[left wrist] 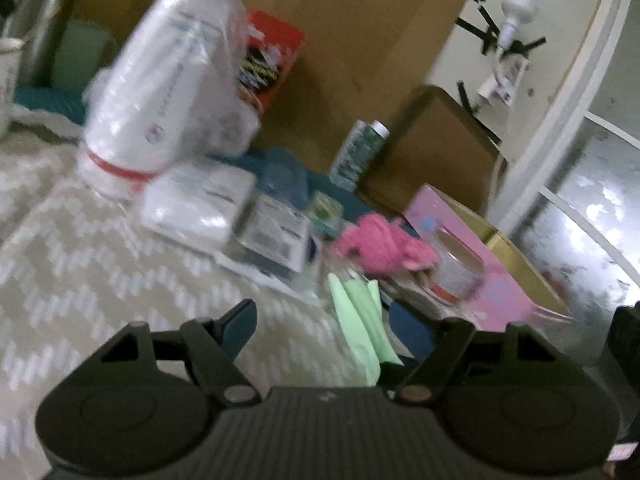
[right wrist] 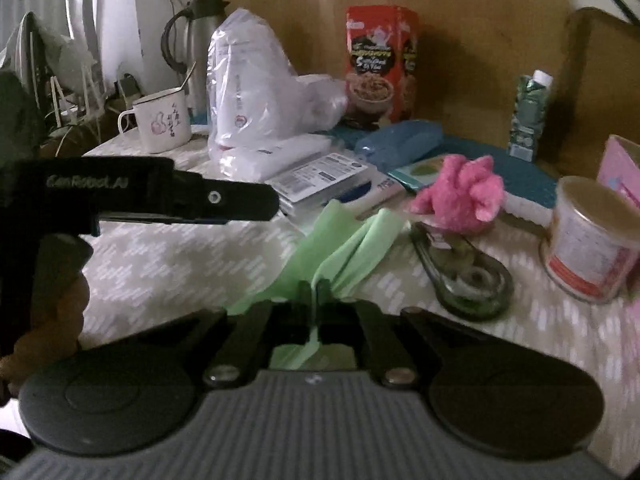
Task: Organize soft objects
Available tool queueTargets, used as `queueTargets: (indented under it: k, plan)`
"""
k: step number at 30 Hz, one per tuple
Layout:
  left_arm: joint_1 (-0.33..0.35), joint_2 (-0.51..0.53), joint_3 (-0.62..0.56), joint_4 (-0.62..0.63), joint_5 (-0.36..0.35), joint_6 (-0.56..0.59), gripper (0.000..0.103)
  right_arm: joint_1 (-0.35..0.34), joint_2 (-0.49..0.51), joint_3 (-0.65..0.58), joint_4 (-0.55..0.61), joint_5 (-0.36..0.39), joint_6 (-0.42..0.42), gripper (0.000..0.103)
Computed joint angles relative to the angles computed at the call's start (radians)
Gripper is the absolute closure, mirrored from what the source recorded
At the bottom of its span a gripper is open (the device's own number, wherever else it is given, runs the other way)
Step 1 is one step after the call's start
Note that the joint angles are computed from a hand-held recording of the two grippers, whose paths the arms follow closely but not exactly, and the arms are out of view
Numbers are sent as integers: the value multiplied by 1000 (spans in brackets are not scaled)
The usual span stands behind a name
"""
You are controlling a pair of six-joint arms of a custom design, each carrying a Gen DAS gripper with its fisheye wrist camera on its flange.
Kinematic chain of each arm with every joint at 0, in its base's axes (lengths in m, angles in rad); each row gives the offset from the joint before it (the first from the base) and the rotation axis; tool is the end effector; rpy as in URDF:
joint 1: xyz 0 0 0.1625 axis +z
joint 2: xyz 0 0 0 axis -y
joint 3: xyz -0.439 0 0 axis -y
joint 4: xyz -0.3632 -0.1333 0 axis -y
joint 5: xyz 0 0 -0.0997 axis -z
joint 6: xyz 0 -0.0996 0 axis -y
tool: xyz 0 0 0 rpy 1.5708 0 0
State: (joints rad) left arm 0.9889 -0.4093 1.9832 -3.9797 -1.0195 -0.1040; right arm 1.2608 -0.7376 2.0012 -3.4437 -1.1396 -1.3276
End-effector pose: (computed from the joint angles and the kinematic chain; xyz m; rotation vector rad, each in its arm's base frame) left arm -0.1371 -0.5459 -0.0090 0.2979 2.5988 -1.3311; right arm -0.0068 -0.5945 0.0944 1.5303 -2.3482 1.0478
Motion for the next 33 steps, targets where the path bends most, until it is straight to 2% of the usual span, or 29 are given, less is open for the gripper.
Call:
queueTargets:
  k: [3, 5, 6, 7, 8, 9, 14, 16, 20, 22, 25, 27, 29, 31, 33]
  plan:
    - [0, -28, 25, 69, -107, -57, 28, -41, -17, 47, -35, 62, -31, 98]
    - [0, -38, 17, 139, -169, -81, 32, -61, -22, 60, -40, 100, -44, 98]
    - [1, -39, 2, 183, -200, -94, 36, -70, -24, 65, -44, 118, -50, 98]
    - [5, -39, -14, 216, -226, -100, 51, -80, -26, 71, -46, 139, -58, 98]
    - [9, -38, -36, 255, -259, -104, 61, -90, -30, 77, -44, 160, -67, 98]
    - [10, -32, -57, 273, -281, -105, 62, -100, -33, 83, -51, 184, -74, 98]
    - [-31, -1, -187, 375, -302, -36, 69, -142, -28, 94, -202, 299, -34, 98]
    - [-58, 21, -254, 422, -298, 10, 69, -158, -31, 82, -268, 350, 13, 98]
    - [-91, 101, -463, 556, -309, 104, 69, -179, -26, 15, -426, 413, 141, 98]
    - [-99, 154, -586, 634, -320, 132, 70, -181, -21, -42, -486, 413, 231, 98]
    - [-109, 254, -780, 738, -309, 184, 69, -183, -16, -142, -512, 387, 371, 98]
    - [-117, 320, -907, 816, -266, 209, 62, -178, -2, -210, -522, 346, 453, 98]
    - [-126, 379, -1011, 881, -187, 224, 51, -166, 17, -275, -495, 288, 487, 97]
    - [-128, 398, -1038, 912, -140, 206, 51, -147, 37, -331, -436, 200, 473, 92]
    - [-126, 367, -966, 855, -157, 199, 50, -133, 50, -358, -419, 119, 484, 83]
